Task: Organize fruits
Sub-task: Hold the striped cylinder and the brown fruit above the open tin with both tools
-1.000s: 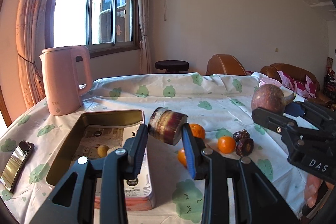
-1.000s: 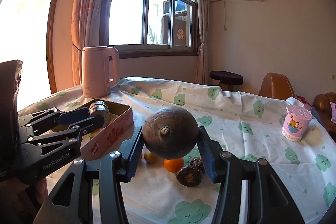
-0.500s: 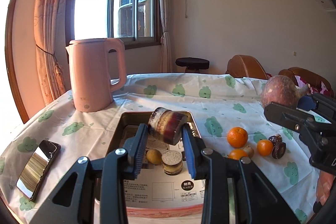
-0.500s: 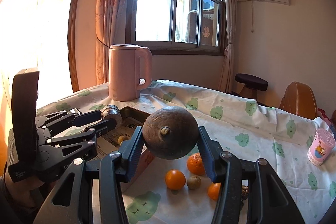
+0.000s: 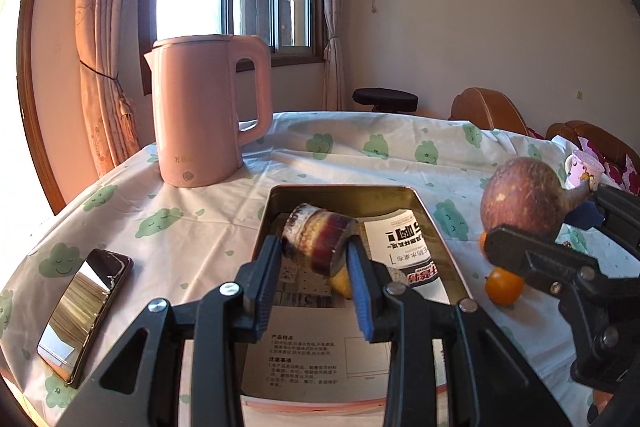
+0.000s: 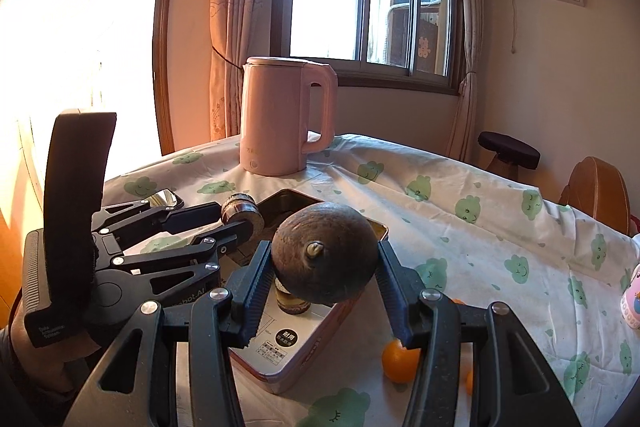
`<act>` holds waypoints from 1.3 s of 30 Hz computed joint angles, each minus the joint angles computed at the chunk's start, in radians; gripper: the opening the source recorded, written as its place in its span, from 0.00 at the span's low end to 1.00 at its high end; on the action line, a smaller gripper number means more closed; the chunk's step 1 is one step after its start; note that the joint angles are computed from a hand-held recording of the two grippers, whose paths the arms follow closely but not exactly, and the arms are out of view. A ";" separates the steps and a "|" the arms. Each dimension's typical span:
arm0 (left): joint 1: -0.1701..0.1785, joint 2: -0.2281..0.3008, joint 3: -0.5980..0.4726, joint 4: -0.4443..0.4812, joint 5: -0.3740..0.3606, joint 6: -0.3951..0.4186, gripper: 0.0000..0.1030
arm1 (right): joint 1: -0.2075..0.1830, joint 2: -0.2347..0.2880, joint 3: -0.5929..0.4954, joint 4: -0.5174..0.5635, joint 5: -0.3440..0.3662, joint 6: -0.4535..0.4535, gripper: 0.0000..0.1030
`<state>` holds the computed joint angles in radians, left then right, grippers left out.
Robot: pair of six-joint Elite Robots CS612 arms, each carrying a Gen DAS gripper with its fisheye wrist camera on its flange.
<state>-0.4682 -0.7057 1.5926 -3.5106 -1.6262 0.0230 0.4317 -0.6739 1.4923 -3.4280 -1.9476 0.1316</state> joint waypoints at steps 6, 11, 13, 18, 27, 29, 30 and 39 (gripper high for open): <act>0.004 0.001 -0.002 0.017 0.002 -0.003 0.34 | 0.000 0.016 -0.024 0.041 0.022 0.008 0.51; 0.009 0.003 -0.005 0.028 0.000 -0.011 0.34 | 0.000 0.025 -0.040 0.070 0.039 0.009 0.51; 0.010 0.004 -0.006 0.033 -0.001 -0.012 0.34 | 0.001 0.029 -0.044 0.080 0.043 0.011 0.51; 0.011 0.004 -0.008 0.041 -0.003 -0.015 0.34 | -0.001 0.035 -0.053 0.104 0.055 0.019 0.51; 0.012 0.004 -0.011 0.055 -0.003 -0.016 0.34 | -0.004 0.041 -0.060 0.121 0.061 0.026 0.51; 0.012 0.003 -0.010 0.060 -0.001 -0.016 0.34 | -0.004 0.042 -0.061 0.121 0.061 0.030 0.51; 0.012 0.002 -0.010 0.061 -0.001 -0.016 0.34 | -0.005 0.043 -0.061 0.123 0.061 0.032 0.51; 0.013 0.002 -0.014 0.080 -0.003 -0.017 0.34 | -0.006 0.048 -0.069 0.147 0.058 0.041 0.51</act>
<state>-0.4553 -0.7041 1.5790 -3.4306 -1.6294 0.0061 0.4258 -0.6255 1.4237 -3.2808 -1.8893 0.1725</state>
